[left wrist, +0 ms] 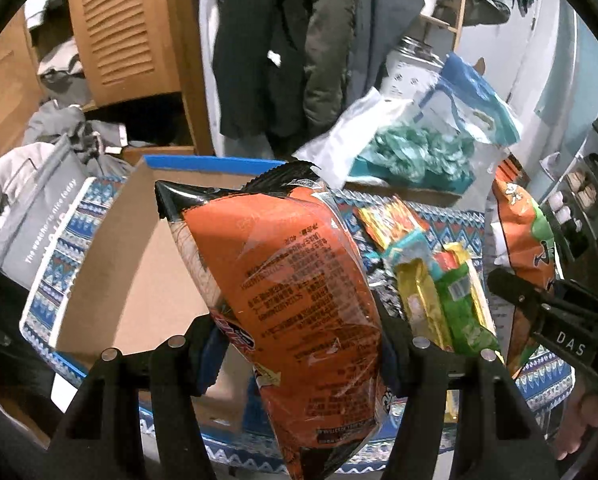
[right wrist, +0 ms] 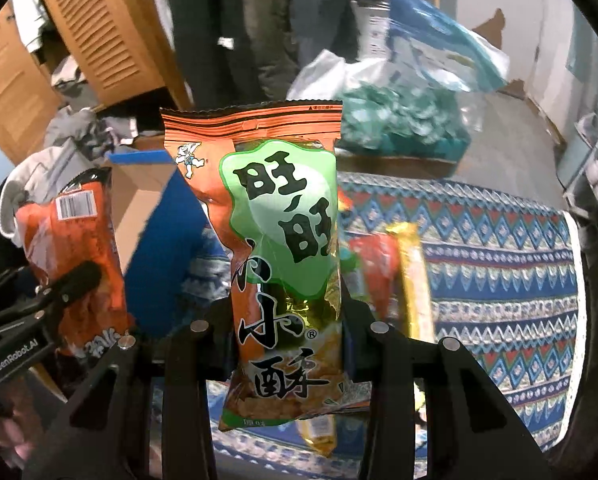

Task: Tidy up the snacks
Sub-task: 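Lift both held bags and carry them over the open cardboard box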

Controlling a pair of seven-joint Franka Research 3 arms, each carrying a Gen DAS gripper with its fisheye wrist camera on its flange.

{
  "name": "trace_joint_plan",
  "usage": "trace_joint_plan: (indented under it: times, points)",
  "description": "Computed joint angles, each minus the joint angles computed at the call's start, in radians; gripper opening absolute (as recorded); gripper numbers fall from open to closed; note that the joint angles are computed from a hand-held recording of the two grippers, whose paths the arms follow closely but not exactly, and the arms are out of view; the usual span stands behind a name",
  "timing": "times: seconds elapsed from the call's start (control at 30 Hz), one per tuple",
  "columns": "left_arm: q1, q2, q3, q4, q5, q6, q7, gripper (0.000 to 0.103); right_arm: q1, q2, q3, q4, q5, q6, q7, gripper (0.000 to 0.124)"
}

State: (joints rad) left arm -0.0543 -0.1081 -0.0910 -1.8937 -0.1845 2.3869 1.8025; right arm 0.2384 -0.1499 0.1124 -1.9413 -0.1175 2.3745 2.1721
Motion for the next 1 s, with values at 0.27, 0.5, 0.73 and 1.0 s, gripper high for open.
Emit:
trace_joint_plan:
  times: [0.27,0.5,0.73,1.0]
  points:
    - [0.040,0.033,0.022,0.054,-0.018,-0.014,0.004,0.064,0.049,0.127,0.005,0.162,0.010,-0.022,-0.031,0.038]
    - [0.086,0.067,0.035,0.095,-0.026,-0.017,0.009,0.064,0.107,0.242,-0.010,0.311,0.027,-0.056,-0.052,0.038]
    - [0.129,0.108,0.039,0.138,-0.011,-0.022,0.002,0.064,0.166,0.383,-0.023,0.492,0.058,-0.102,-0.082,0.038]
    - [0.166,0.153,0.039,0.157,0.040,-0.001,-0.021,0.064,0.223,0.545,-0.045,0.709,0.091,-0.177,-0.105,0.038]
